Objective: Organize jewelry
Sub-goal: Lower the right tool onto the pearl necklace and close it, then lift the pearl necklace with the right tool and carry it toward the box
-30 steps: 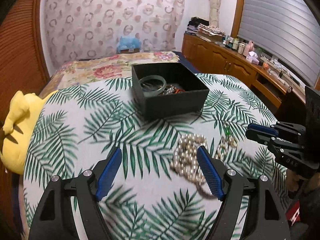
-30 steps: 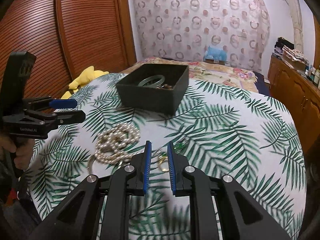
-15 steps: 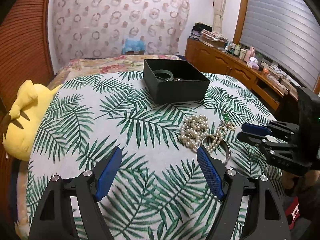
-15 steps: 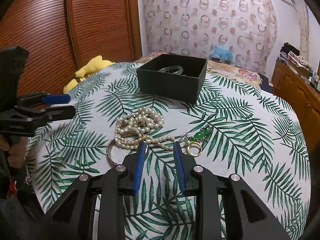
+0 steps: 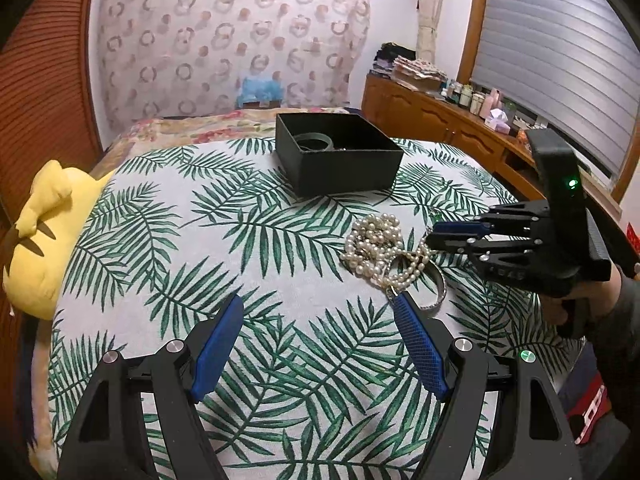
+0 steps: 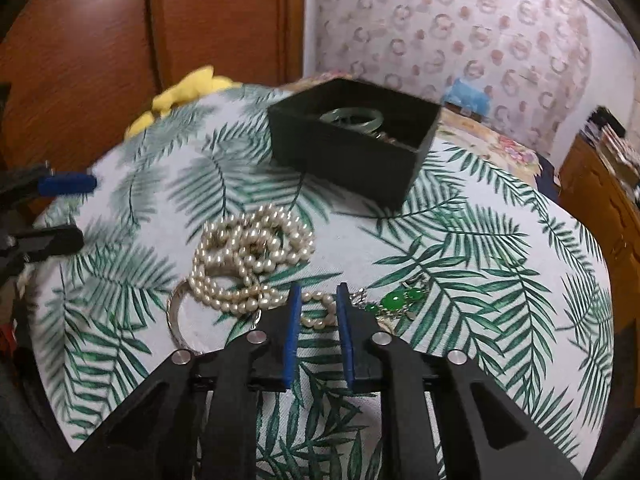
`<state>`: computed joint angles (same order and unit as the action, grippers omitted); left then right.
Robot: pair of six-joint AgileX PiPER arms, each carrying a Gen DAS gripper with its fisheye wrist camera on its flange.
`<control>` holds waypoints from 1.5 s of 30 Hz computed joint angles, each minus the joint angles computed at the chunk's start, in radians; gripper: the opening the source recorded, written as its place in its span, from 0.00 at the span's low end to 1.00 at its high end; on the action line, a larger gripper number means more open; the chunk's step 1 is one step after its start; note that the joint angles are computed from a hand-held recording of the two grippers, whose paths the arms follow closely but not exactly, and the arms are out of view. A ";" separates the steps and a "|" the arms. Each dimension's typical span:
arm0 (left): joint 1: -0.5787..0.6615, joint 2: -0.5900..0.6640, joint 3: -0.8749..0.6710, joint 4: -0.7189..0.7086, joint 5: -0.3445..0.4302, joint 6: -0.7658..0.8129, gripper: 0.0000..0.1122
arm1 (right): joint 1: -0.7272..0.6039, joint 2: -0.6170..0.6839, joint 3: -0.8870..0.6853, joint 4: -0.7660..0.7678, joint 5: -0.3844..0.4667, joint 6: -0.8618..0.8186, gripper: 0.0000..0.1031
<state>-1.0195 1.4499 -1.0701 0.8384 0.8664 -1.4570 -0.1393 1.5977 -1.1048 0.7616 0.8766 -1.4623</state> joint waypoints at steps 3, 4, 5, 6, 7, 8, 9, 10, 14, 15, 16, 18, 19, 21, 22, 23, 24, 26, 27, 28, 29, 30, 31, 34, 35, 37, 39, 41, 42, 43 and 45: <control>-0.002 0.004 0.004 -0.003 -0.006 0.000 0.66 | 0.001 -0.007 0.007 -0.010 -0.001 -0.005 0.16; -0.001 0.007 0.004 -0.004 -0.010 0.000 0.66 | 0.001 -0.010 0.006 -0.015 -0.008 0.005 0.16; 0.000 0.008 0.005 -0.006 -0.013 0.000 0.66 | 0.003 -0.008 0.002 -0.018 -0.013 0.020 0.16; 0.000 0.009 0.004 -0.007 -0.016 -0.001 0.66 | 0.002 -0.001 -0.010 -0.021 -0.004 0.038 0.16; 0.001 0.009 0.006 -0.007 -0.020 -0.001 0.66 | 0.004 0.004 -0.015 -0.022 -0.002 0.045 0.16; 0.001 0.010 0.007 -0.007 -0.022 0.000 0.66 | 0.011 0.005 -0.017 -0.027 -0.007 0.050 0.16; 0.001 0.013 0.005 -0.007 -0.023 0.001 0.66 | 0.022 0.004 -0.018 -0.038 -0.015 0.057 0.16; 0.001 0.014 0.005 -0.008 -0.025 0.003 0.66 | 0.030 0.005 -0.021 -0.044 -0.015 0.060 0.16; -0.003 0.018 0.003 -0.006 -0.024 -0.003 0.66 | 0.068 0.008 -0.042 -0.088 -0.019 0.087 0.16; -0.004 0.018 0.003 -0.005 -0.024 -0.005 0.66 | 0.070 0.013 -0.057 -0.105 -0.003 0.106 0.16; -0.004 0.018 0.003 -0.005 -0.024 -0.005 0.66 | 0.070 0.011 -0.060 -0.113 0.006 0.109 0.16; -0.003 0.018 0.005 -0.006 -0.026 -0.005 0.66 | 0.067 -0.005 -0.038 -0.111 0.008 0.073 0.16; -0.004 0.019 0.006 -0.006 -0.027 -0.007 0.66 | 0.069 -0.008 -0.031 -0.116 0.006 0.067 0.16; -0.005 0.020 0.009 -0.005 -0.029 -0.015 0.66 | 0.060 -0.017 -0.014 -0.117 0.002 0.063 0.16; -0.005 0.021 0.010 -0.004 -0.031 -0.020 0.66 | 0.058 -0.015 -0.016 -0.119 0.006 0.070 0.16; -0.006 0.022 0.011 -0.002 -0.033 -0.024 0.66 | 0.050 -0.012 -0.020 -0.115 0.016 0.074 0.16; -0.007 0.023 0.012 -0.002 -0.033 -0.024 0.66 | 0.043 -0.011 -0.023 -0.115 0.023 0.079 0.16; -0.007 0.024 0.012 -0.001 -0.035 -0.023 0.66 | 0.037 -0.004 -0.032 -0.116 0.034 0.095 0.16; -0.005 0.026 0.012 -0.001 -0.038 -0.022 0.66 | 0.038 -0.001 -0.036 -0.117 0.036 0.103 0.16; -0.005 0.029 0.011 -0.001 -0.041 -0.023 0.66 | 0.041 0.001 -0.039 -0.120 0.030 0.112 0.16; -0.004 0.032 0.010 0.000 -0.043 -0.024 0.66 | 0.044 0.005 -0.043 -0.122 0.029 0.121 0.16; -0.004 0.032 0.010 0.001 -0.045 -0.025 0.66 | 0.043 0.012 -0.051 -0.118 0.037 0.126 0.13; -0.004 0.036 0.009 0.002 -0.049 -0.028 0.66 | 0.041 0.018 -0.055 -0.113 0.043 0.124 0.08; 0.000 0.042 0.009 -0.004 -0.056 -0.022 0.66 | 0.038 0.020 -0.054 -0.099 0.040 0.111 0.05; 0.000 0.044 0.010 -0.005 -0.058 -0.021 0.66 | 0.035 0.017 -0.050 -0.095 0.037 0.107 0.05; 0.004 0.045 0.011 -0.009 -0.063 -0.018 0.66 | 0.026 0.010 -0.043 -0.078 0.027 0.092 0.05; 0.007 0.049 0.009 -0.013 -0.070 -0.017 0.66 | -0.005 -0.002 -0.048 -0.028 0.055 0.063 0.05; 0.010 0.054 0.006 -0.017 -0.075 -0.011 0.66 | -0.025 -0.027 -0.050 0.002 0.067 0.046 0.05; 0.012 0.057 0.003 -0.021 -0.079 -0.007 0.66 | -0.037 -0.038 -0.058 0.018 0.084 0.040 0.05; 0.016 0.061 -0.002 -0.026 -0.084 0.001 0.66 | -0.050 -0.048 -0.065 0.034 0.103 0.031 0.05; 0.019 0.067 -0.008 -0.032 -0.090 0.013 0.66 | -0.079 -0.080 -0.079 0.071 0.133 0.012 0.05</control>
<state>-1.0009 1.5165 -1.0784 0.8065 0.7764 -1.4436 -0.2187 1.5177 -1.1840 0.8326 1.0093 -1.4503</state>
